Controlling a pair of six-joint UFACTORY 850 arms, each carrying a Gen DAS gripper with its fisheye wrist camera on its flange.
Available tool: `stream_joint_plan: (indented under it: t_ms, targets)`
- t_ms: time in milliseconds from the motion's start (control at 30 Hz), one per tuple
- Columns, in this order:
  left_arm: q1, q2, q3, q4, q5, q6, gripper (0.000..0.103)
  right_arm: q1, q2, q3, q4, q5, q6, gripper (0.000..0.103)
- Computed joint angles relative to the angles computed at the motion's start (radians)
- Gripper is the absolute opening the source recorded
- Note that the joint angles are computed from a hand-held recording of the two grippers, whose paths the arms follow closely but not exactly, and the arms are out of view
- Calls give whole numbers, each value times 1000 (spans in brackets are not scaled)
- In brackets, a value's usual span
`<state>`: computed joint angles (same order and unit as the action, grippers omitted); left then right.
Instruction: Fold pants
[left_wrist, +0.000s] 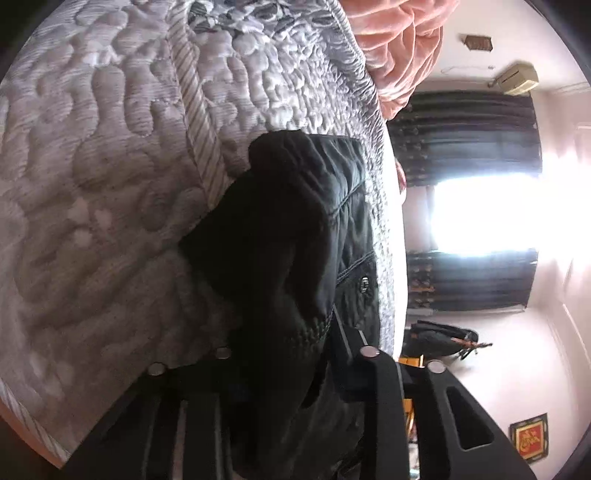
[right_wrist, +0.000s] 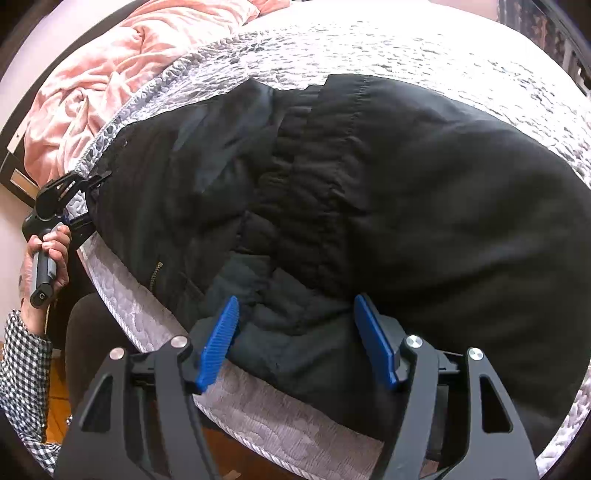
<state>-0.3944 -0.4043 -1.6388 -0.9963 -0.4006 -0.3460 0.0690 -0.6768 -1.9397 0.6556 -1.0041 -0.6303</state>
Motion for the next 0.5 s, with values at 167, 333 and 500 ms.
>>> stream_joint_plan:
  t_ms: [167,333,500]
  targets:
    - [-15,-5,-30,30,33,-4,22,-15,-11,-7,35,-21,-5,65]
    - [-21,-9,-65,43,36,18,21,-29,-5,-7,58,-28,14,63]
    - [-45,-28,-140,79,52,83,21,-50,44,29,35,29,15,63]
